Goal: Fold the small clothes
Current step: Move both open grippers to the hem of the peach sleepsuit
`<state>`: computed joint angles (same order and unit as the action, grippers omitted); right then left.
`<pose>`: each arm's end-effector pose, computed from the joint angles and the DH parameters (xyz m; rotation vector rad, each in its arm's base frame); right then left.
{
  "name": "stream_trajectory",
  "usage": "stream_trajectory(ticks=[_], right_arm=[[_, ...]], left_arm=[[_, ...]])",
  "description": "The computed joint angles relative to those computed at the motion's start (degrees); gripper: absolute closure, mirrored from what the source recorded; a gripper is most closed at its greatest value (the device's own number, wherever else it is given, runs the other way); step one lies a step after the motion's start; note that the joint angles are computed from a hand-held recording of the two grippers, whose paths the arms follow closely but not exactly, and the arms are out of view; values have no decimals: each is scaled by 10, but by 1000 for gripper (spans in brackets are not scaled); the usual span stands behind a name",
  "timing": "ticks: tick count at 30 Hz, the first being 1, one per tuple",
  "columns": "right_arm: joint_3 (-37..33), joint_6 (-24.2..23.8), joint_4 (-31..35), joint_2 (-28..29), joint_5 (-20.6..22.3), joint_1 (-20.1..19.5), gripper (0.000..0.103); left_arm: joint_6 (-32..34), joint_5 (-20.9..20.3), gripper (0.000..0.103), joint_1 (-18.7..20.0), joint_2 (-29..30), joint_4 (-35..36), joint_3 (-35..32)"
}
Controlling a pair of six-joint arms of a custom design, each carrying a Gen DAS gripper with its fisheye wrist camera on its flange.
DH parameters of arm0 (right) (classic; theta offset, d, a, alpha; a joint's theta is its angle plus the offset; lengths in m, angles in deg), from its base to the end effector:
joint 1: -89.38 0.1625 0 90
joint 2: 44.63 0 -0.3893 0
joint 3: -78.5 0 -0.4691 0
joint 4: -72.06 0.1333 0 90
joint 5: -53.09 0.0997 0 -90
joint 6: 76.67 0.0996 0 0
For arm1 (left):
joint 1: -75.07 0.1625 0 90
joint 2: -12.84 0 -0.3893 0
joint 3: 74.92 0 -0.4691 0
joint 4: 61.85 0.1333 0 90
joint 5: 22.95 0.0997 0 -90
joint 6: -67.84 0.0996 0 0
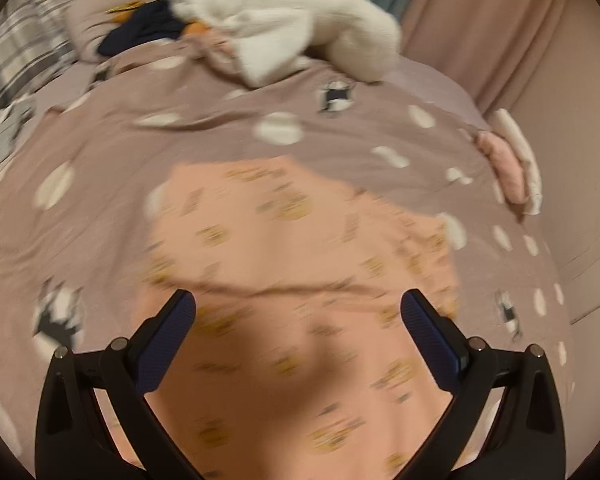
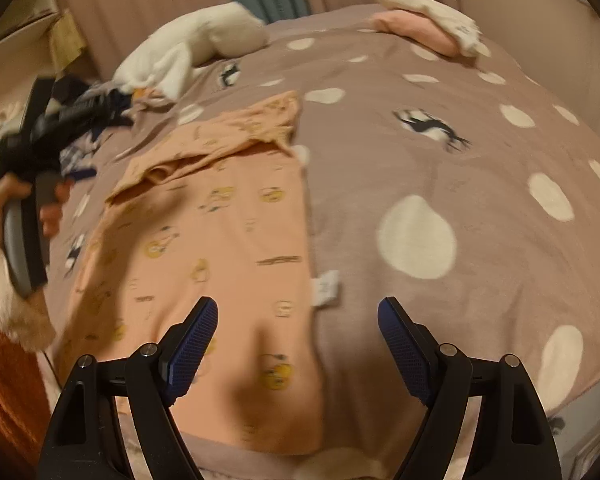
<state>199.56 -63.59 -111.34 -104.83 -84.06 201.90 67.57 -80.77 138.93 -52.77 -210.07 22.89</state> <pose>0.2634 -0.4779 0.0871 -0.1049 -2.3673 0.9668 -0.1342 -0.6964 0.2351 0.4128 2.5710 -0.7556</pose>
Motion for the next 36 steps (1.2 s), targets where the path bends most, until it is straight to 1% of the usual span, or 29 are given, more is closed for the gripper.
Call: stream_trajectory(ticks=[2,4,8,10,12,13,15,18,20,22,25,28,31,33,35,36], right_arm=[[-5,10,12,3,14,1,20],[-8,13,18,5,24,2,20],[-13,14,27,12,24,6,20],[-9,14,22,8,50,-1,20],[-3,28,23,1,81,-12,20],[-2,34,26,-1,88,-16,20],[-2,40,28,-2,96,-21,20],[3,50,28,-6,106,-27,20],[11,55,17,-11,118,-32,20],[19,68,16,-17,133,-38,20],[25,75,22,-23,140,-43,20],[36,79,18,-32,159,-51,20],[49,93,10,-43,191,-65,20],[55,93,6,-46,204,-71,20],[56,86,15,-46,203,-70,20],[54,82,18,-44,198,-68,20]], left_arm=[[-3,3,0,15,-29,39,20],[-6,2,0,28,-55,62,40],[-25,-2,0,55,-97,88,77],[-49,-9,0,68,-107,115,79],[-56,-38,1,83,-126,126,94],[-42,-51,1,87,-139,118,107],[-14,-67,0,90,-159,111,124],[0,-102,0,99,-184,137,136],[-7,-132,0,108,-200,155,143],[-25,-175,0,123,-217,166,152],[-15,-211,0,131,-242,173,170],[-4,-219,1,128,-258,186,185],[12,-213,0,120,-272,203,198],[26,-205,0,115,-280,198,211],[28,-209,0,115,-286,194,220],[24,-218,1,118,-284,192,220]])
